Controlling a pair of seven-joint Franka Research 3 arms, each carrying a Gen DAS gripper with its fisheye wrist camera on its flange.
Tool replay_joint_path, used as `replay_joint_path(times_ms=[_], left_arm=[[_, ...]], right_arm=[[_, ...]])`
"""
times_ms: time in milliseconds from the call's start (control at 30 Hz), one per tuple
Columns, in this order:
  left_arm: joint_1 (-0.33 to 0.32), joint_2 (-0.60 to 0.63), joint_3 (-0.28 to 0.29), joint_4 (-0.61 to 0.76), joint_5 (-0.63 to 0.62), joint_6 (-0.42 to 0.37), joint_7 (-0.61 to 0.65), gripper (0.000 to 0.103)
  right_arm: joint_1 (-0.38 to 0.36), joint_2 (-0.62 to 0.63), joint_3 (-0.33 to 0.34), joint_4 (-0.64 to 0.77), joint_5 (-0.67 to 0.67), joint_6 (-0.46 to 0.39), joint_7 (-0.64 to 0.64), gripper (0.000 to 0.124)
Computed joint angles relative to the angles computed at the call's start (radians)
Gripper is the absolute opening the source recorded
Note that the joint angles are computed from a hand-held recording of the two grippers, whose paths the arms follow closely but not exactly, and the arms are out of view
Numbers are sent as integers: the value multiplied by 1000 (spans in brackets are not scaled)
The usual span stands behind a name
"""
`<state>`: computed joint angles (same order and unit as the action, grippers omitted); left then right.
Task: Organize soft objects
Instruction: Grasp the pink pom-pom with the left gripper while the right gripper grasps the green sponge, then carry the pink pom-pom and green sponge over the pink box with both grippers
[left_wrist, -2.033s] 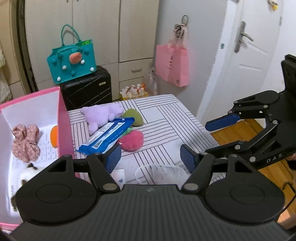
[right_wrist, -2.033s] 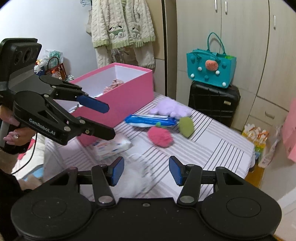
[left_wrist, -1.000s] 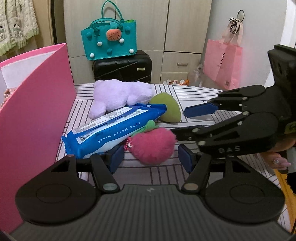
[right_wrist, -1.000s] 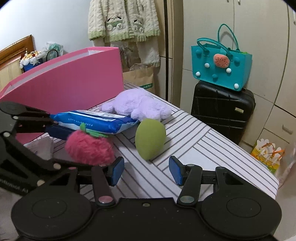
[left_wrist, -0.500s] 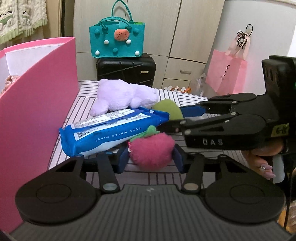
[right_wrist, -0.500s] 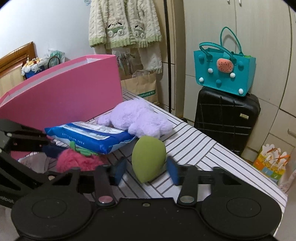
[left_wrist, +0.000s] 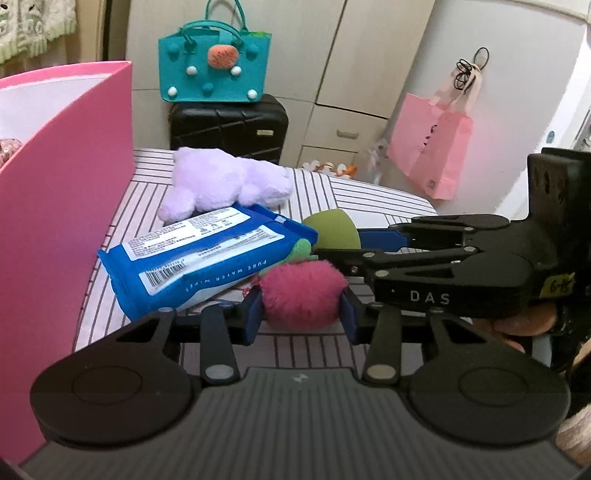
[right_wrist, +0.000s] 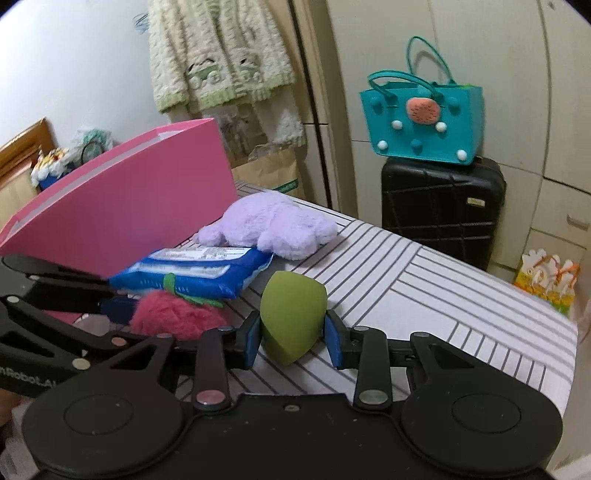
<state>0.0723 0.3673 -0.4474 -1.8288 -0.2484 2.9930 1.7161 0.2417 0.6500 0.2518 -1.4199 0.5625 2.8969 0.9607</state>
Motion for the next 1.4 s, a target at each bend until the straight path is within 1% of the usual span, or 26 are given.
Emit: replay_joint_path(times_ms=[133,233,433,533,633,767,833,900,967,1067,1133,1167,1233,1300,1333,1400], left_arm=[[19,-4,-20,-6,-10,-10,39,41],[56,-11,-63,-17,-56,-24,106,41],[106,-57,-125,-93,-162,32,255,41],[158,-75,-184,-115,-261,26,348,41],[191,-100,-226,-139,-374,38,455,41],[239,-146,-279,-167,-542,37,622,41],[269,-179,-302,-180,-630,5,725,41],[280,-216,-296,-191,-694,-38,785,41],[281,-255,-274,-203,-729,-94,825,41],[268,-319,-242,-235,-789,-125,916,41],[256,-362,-212,-254,-824,-161,967,41],[249,-380,-196,-262,-827,-180,974,41],[235,-412,-162,-274,-803,-216,946,41],[227,-439,-130,-280,-736,-253,868,41],[225,-451,-114,-279,-688,-286,833,41],[220,-466,-76,-265,-622,-372,777,41]], right_arm=[[8,-27,-12,-35,13,-1,49,41],[45,-71,-54,-101,-20,36,101,41],[75,-171,-84,-249,-58,85,197,41],[88,-222,-91,-321,-75,114,240,41],[96,-267,-93,-375,-92,130,272,41],[176,-325,-176,-435,-189,134,398,41],[215,-353,-217,-460,-254,121,479,41],[233,-380,-234,-482,-309,106,542,41],[247,-405,-244,-500,-364,90,605,41],[343,-448,-340,-537,-572,86,827,41],[368,-471,-356,-561,-655,100,922,41],[368,-482,-350,-570,-673,102,951,41],[372,-497,-340,-581,-719,95,1014,41],[376,-507,-330,-578,-769,75,1082,41],[378,-512,-324,-578,-798,79,1109,41],[359,-517,-288,-570,-801,72,1109,41]])
